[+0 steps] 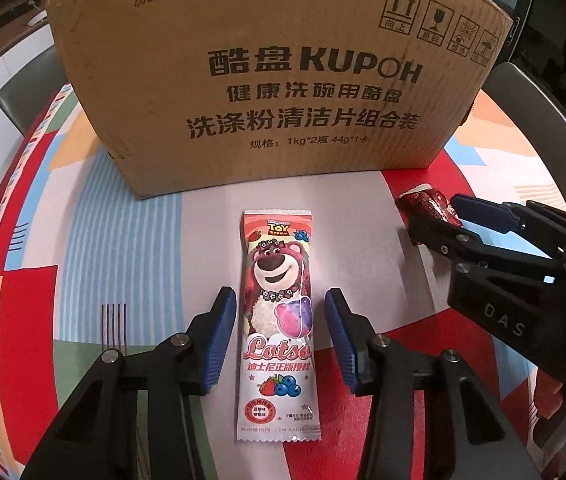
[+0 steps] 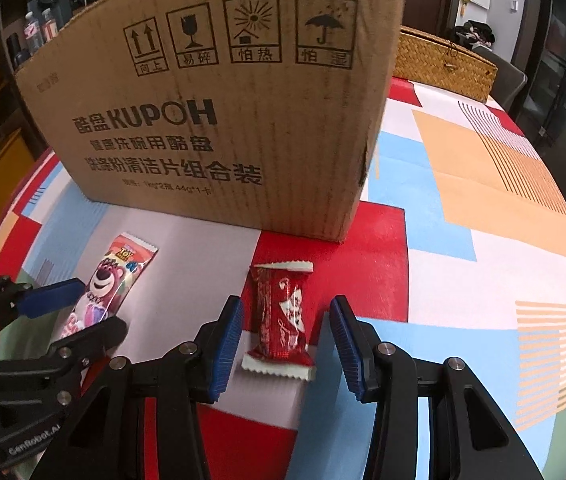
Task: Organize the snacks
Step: 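Grasp the Lotso candy stick with the left gripper while the right grasps the red candy, then carry the Lotso stick and red candy over the box and release both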
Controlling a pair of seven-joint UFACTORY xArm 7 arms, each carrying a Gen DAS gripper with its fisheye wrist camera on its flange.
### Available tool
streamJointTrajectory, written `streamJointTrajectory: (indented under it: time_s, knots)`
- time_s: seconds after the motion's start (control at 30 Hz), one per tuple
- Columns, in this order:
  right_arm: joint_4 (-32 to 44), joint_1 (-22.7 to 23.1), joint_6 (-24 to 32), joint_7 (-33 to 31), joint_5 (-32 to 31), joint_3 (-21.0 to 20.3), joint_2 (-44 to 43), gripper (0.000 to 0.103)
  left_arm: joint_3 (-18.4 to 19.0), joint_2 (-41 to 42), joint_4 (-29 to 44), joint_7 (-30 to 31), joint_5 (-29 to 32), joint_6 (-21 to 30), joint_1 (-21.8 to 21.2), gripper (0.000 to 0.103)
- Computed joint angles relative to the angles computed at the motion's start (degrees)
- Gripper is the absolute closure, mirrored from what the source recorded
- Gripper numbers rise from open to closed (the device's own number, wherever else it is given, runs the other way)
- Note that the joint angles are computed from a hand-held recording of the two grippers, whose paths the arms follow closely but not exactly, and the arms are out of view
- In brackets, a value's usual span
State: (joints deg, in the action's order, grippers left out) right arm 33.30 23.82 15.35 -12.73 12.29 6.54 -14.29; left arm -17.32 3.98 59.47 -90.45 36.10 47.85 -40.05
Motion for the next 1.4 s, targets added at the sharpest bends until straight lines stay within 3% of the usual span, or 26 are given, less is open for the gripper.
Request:
streamJointTrajectory:
  time_s: [0.23, 0.4, 0.87, 1.4]
  knots:
    - [0.3, -0.9, -2.2, 2.3, -2.5, 1.5, 1.6, 0.059, 0.1, -0.4, -0.4, -0.2, 0.3, -0.4, 0.2, 0.070]
    - [0.0, 0.5, -2.5, 1.4, -1.3, 0.2, 1.4, 0.079, -0.1, -1.3, -1.5, -1.0, 0.6, -1.2, 0.5, 0.075]
    - [-4.9, 5.6, -0.6, -3.6, 7.7, -3.4, -6.6, 0.079, -2.0, -4.3, -2.3, -3.6, 2.1, -1.2, 0.3, 0.079]
    - [-9.2, 9.1, 1.0, -2.2, 7.5, -4.9, -18.6, 0.079, -7.7, -12.0, -2.0, -8.1, 6.3, 5.2, 1.1, 0.079]
